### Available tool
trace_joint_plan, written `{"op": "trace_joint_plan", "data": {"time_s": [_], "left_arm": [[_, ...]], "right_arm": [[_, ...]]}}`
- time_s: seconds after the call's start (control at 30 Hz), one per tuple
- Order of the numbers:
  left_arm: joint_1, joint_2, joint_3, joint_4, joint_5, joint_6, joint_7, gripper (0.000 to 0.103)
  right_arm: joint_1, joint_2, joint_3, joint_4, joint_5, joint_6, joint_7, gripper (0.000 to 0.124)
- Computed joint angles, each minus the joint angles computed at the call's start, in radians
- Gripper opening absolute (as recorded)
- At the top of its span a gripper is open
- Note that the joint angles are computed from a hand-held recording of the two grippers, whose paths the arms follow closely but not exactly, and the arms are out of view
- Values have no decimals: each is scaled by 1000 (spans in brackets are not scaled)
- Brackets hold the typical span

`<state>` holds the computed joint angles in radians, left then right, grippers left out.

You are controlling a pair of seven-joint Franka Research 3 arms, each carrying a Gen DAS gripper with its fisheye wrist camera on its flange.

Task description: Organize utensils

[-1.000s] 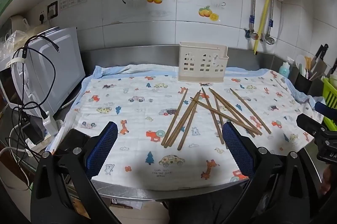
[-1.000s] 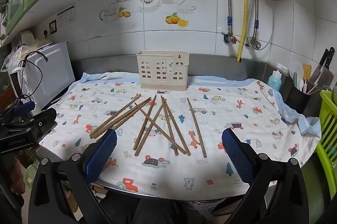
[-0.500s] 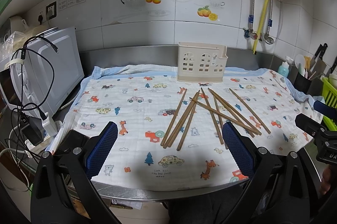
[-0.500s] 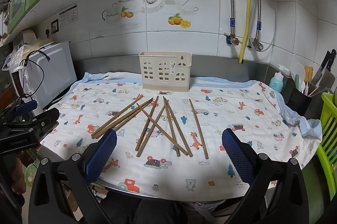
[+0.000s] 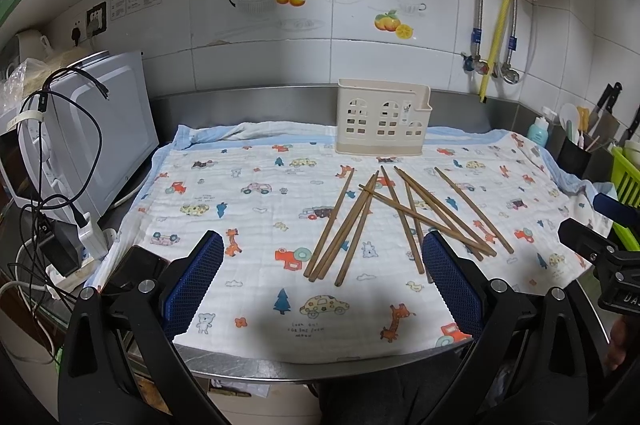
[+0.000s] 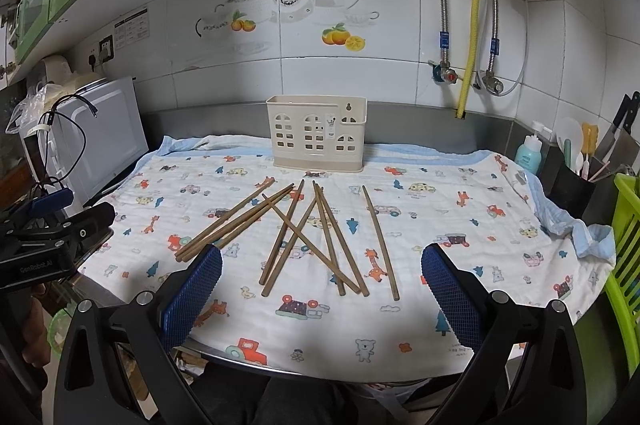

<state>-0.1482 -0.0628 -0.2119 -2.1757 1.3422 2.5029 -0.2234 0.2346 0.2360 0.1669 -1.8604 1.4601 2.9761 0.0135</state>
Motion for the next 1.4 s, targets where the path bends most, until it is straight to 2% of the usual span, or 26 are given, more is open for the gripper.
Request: {"op": "trace_joint_plan", "data": {"time_s": [1.13,1.4], "left_arm": [[-4,13,4,10,24,4,-9,98],[-4,21,7,12,28,15,-8,98]], "right_arm": [[-4,11,-1,5,38,-9,-36,97],[-5,22,-2,7,3,-12,-12,97]]}}
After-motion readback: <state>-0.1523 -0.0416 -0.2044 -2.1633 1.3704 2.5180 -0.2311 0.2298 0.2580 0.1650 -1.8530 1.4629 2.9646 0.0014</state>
